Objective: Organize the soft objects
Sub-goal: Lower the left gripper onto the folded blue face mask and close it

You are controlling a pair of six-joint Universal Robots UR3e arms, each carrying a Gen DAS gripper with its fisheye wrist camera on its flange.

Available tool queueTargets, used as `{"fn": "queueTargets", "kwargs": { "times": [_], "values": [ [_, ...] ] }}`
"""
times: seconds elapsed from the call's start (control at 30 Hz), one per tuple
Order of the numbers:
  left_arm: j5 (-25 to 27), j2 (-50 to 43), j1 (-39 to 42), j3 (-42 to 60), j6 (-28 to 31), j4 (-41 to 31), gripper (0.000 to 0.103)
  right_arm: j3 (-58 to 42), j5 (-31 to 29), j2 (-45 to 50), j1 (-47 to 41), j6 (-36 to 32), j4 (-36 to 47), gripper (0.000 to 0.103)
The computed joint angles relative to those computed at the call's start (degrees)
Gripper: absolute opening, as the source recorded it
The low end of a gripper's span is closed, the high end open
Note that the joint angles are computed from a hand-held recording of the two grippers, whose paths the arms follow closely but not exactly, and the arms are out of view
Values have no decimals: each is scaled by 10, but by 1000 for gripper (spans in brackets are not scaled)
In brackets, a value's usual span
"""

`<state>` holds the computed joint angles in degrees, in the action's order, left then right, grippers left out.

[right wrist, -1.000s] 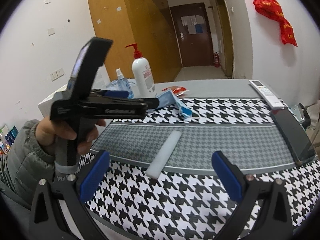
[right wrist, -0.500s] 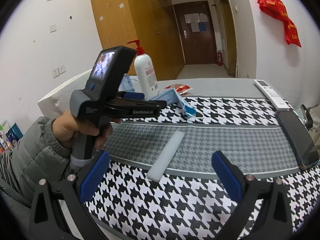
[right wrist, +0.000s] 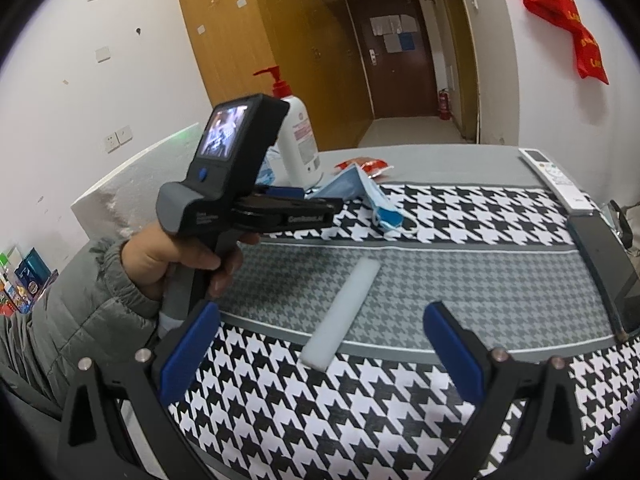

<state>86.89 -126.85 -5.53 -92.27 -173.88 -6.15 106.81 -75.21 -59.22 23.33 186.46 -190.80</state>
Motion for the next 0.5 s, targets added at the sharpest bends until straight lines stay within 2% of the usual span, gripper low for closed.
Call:
{"fn": "queueTargets", "kwargs": {
  "times": [0.1, 0.3, 0.37, 0.4, 0.47, 0.5],
  "values": [
    [9, -9, -8, 8, 13, 5, 56, -5, 1, 5, 2, 0, 4, 103],
    [5, -22, -11, 33, -4, -7, 53, -7, 30, 10, -5, 1, 3, 103],
    [8, -29, -15, 41, 5, -8, 42, -9, 27, 11, -3, 3, 3, 103],
    [14, -34, -18, 46, 6, -10, 40, -8, 29, 10, -5, 3, 2, 103],
    [11, -39, -16, 58, 3, -31, 29, -5, 27, 8, -5, 2, 2, 103],
    [9, -38, -14, 58, 1, -32, 27, -3, 27, 7, -5, 1, 2, 103]
  ]
}}
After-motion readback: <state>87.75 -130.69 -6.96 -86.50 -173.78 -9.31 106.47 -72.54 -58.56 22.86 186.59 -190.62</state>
